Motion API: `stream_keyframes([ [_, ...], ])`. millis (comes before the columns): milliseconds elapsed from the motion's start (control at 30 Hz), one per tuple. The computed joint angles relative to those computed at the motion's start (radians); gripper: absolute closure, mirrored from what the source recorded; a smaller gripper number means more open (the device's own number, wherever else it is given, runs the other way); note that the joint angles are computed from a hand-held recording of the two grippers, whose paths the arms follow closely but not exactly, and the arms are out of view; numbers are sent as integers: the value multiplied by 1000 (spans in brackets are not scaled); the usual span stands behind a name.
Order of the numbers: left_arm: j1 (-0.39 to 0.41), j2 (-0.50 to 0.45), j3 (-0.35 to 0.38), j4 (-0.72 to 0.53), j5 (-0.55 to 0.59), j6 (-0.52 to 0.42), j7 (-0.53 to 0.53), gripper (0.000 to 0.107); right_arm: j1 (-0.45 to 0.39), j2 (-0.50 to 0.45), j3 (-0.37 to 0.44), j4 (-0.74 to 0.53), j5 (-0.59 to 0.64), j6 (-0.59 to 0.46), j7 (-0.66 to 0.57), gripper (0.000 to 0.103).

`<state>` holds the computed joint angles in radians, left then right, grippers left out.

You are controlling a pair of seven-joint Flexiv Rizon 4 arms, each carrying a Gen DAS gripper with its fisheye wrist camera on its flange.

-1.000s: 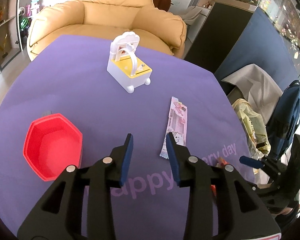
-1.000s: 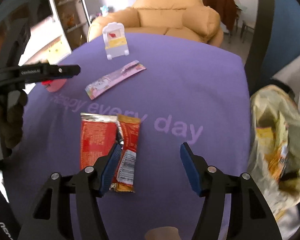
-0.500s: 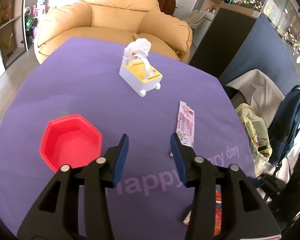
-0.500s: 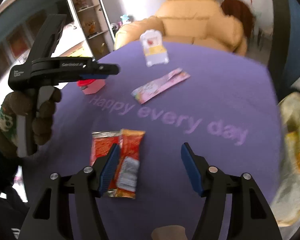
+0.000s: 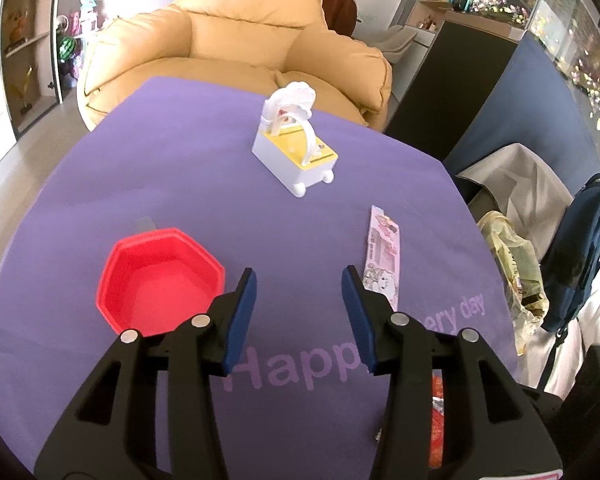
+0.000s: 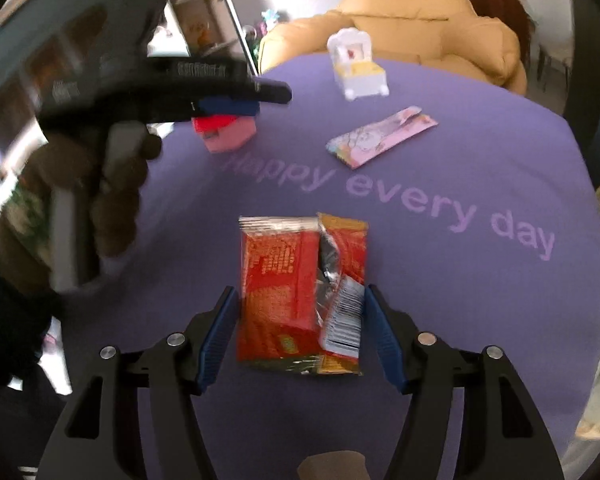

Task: Collect trash
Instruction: 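Lift the red packets with the right tool while the left tool grasps the pink wrapper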

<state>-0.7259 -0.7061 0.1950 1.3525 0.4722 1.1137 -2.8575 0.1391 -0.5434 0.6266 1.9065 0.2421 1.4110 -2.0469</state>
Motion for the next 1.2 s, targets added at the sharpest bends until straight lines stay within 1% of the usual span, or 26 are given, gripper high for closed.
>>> stream_keyframes([
  [33,-2,2,3,0,2,-8,0,64,37,2,-39,25,-72,35,26,42],
  [67,-4,3,5,-1,5,-14,-1,64,80,9,-83,32,-91,49,36,42],
  [100,-4,4,5,-1,7,-18,-2,64,95,9,-98,33,-93,60,23,42],
  [133,-3,3,4,-3,9,-21,-1,64,82,3,-87,27,-100,53,25,42],
  [167,-1,2,1,-5,10,-21,1,64,57,-7,-64,15,-99,44,24,45],
  [200,0,-2,-2,-11,10,-24,4,64,34,-14,-47,5,-95,36,25,54],
  [233,2,-6,-6,-17,9,-26,10,64,23,-11,-43,3,-95,37,26,67],
  [300,6,-16,-15,-32,3,-33,26,64,25,-1,-72,9,-105,77,42,70],
  [333,10,-24,-21,-44,-4,-39,38,64,12,4,-72,13,-106,91,49,71],
  [500,15,-71,-44,-125,-31,-65,111,64,-59,13,-80,3,-129,132,96,71],
  [633,29,-136,-77,-236,-68,-87,244,63,-108,1,-80,-10,-149,145,132,71],
  [700,22,-182,-74,-324,-84,-154,318,63,-134,-7,-69,-14,-155,149,148,71],
  [800,21,-272,-75,-493,-123,-306,402,63,-166,-22,-52,-23,-163,151,170,71],
  [967,17,-382,-70,-702,-153,-474,484,63,-193,-32,-45,-12,-193,171,195,71],
  [1033,20,-410,-74,-754,-163,-515,504,63,-208,-33,-38,-6,-207,176,202,71],
  [1167,36,-421,-96,-762,-194,-526,516,64,-230,-33,-30,3,-234,187,216,71],
  [1200,42,-418,-105,-749,-206,-514,517,69,-233,-33,-31,5,-240,191,221,71],
])
